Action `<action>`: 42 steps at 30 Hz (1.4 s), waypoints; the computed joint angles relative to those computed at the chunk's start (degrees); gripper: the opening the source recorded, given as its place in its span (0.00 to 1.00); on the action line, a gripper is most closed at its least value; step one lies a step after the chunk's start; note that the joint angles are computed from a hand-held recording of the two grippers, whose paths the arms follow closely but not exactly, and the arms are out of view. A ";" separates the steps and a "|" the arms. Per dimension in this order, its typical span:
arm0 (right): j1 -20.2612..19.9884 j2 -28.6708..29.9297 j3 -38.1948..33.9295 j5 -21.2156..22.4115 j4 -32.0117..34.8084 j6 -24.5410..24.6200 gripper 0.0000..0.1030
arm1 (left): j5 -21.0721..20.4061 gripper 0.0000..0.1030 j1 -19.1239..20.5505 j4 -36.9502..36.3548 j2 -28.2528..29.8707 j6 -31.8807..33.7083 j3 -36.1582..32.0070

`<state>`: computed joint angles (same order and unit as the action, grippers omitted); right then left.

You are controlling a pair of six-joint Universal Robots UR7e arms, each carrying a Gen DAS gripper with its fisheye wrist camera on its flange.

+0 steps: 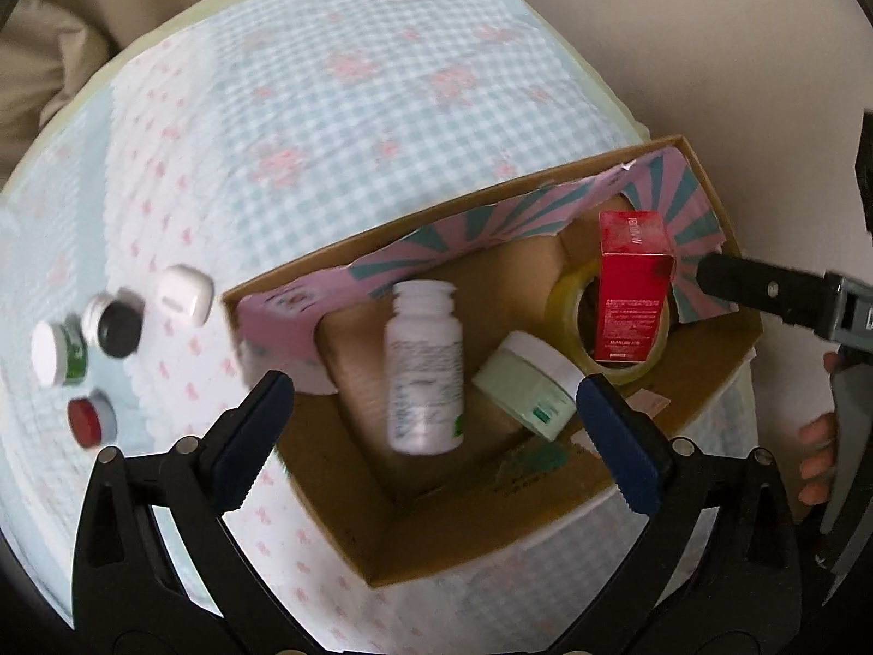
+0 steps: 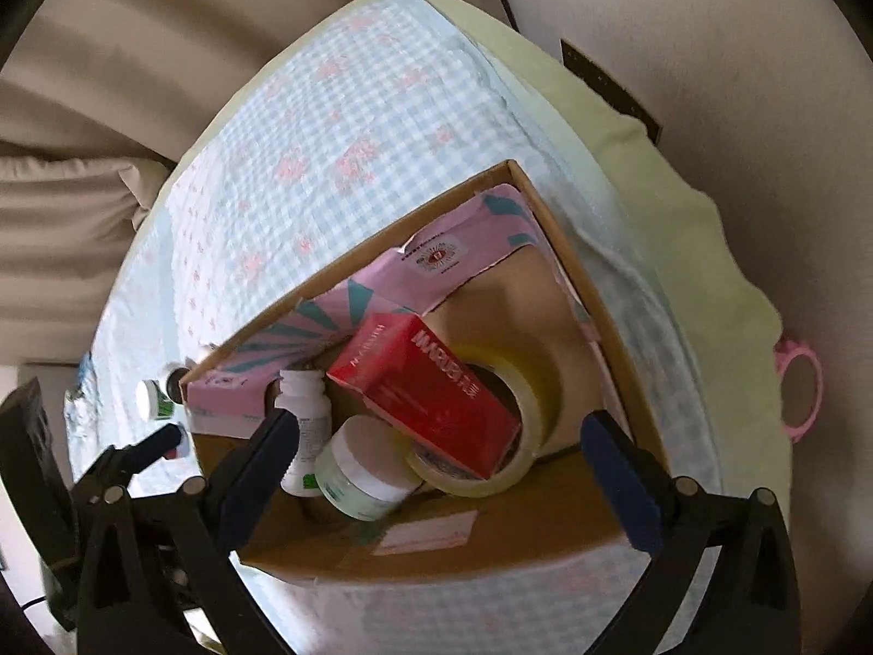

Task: Organize rigid objects
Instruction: 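Carry the white container and red box into the pink box and release both, then withdraw both tools from the box back toward the remaining jars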

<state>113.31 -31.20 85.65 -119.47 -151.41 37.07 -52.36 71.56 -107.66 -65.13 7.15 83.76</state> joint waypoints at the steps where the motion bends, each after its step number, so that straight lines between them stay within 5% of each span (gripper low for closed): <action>1: 0.08 -0.15 0.27 0.07 -0.08 0.05 1.00 | -0.08 1.00 -0.02 -0.12 -0.45 -0.27 0.23; 15: 3.93 -1.81 1.37 -1.94 0.42 1.07 1.00 | 0.28 1.00 -2.32 -1.05 -10.73 -2.97 6.00; 26: 9.04 -0.71 -1.36 -6.59 6.85 -0.15 1.00 | 3.43 1.00 -3.02 1.18 -22.05 -6.12 9.00; 33: 14.60 3.54 -8.67 -10.00 11.72 -2.98 1.00 | 3.73 1.00 -0.43 2.14 -26.66 -4.24 5.92; 42: 22.64 12.63 -25.04 -15.37 20.95 2.95 1.00 | 2.09 1.00 5.61 3.19 -28.06 4.85 -4.08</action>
<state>135.95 -18.56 60.61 -134.84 -130.46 40.02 -50.27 77.17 -104.47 -93.19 11.99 79.68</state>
